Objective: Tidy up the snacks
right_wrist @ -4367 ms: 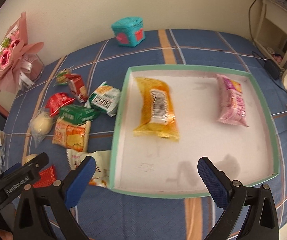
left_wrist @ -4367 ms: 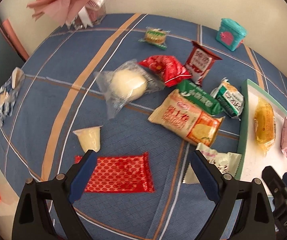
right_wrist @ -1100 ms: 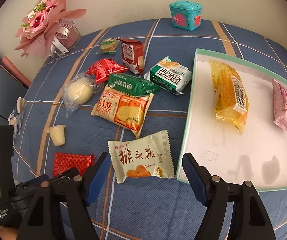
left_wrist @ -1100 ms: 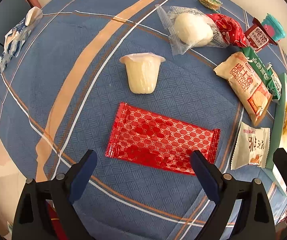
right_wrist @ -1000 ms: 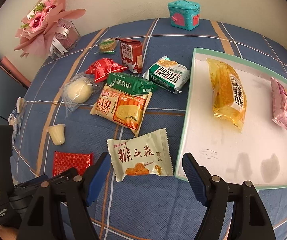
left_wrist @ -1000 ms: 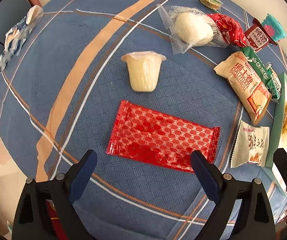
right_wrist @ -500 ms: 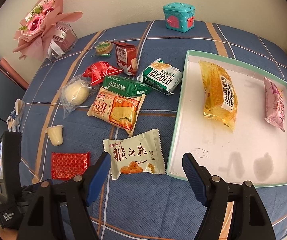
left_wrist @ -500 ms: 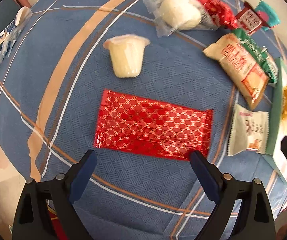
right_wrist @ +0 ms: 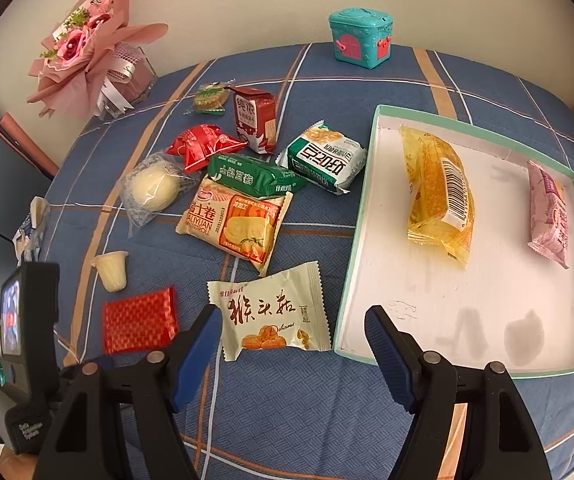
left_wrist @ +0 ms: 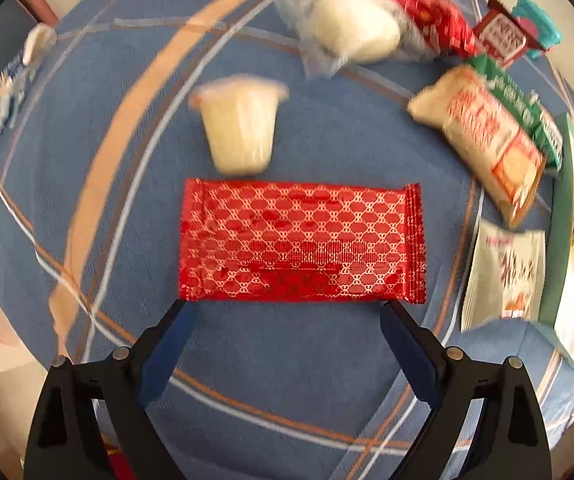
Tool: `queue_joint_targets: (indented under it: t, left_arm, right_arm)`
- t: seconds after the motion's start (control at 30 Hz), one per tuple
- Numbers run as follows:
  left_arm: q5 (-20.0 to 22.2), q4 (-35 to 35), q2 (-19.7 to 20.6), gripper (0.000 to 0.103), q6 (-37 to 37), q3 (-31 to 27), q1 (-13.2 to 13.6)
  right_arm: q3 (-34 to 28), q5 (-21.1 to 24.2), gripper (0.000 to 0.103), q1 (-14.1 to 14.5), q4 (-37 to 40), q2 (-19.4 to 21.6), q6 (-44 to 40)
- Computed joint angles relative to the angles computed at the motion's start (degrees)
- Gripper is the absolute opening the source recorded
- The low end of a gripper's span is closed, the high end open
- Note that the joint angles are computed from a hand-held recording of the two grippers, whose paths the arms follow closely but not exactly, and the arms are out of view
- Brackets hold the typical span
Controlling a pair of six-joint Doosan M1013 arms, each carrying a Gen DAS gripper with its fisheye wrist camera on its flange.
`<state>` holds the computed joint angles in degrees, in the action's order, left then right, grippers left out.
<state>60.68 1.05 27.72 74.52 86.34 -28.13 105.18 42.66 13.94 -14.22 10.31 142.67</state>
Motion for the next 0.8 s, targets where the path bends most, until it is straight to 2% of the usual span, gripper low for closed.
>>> queue_joint_targets:
  t: [0.2,0.27,0.37,0.53,0.6,0.7,0.8]
  left_arm:
    - [-5.1,6.2,-0.4,0.094,-2.5,-0.5,-0.9]
    - [-6.1,9.1,-0.2,0.094,-2.8,-0.9,-1.6]
    - [-6.5,9.6,0.3,0.094,-1.5,-1.8,-2.2]
    - [-5.8,6.1,1.2,0.094,5.1,-4.3,-2.9]
    - [-3.1,6.2,2.1,0.094,9.1,-5.6,-3.6]
    - [-0.2,8.1,3.4,0.094,11.2,-6.8,-4.8]
    - [-1.5,6.8,3.4,0.094,9.8,-6.7,-4.4]
  right_arm:
    - [-0.2,-0.2,0.077,-0.3,0.4,0.2,-1.0]
    - [-0.3,-0.3,0.077,-0.4,0.9,0.4,-1.6]
    - [-0.5,-0.1,0.077,-0.6,1.6,0.7,-2.4]
    - [-0.8,0.1,0.077,-0.7,1.9,1.0,-2.9]
    - [-0.8,0.0,0.077,-0.7,2.1,1.1,-3.2]
    - [-1.0,0.1,0.077,-0.7,2.1,1.1,-3.6]
    - [-1.0,0.0,0.077,-0.7,2.1,1.2,-3.9]
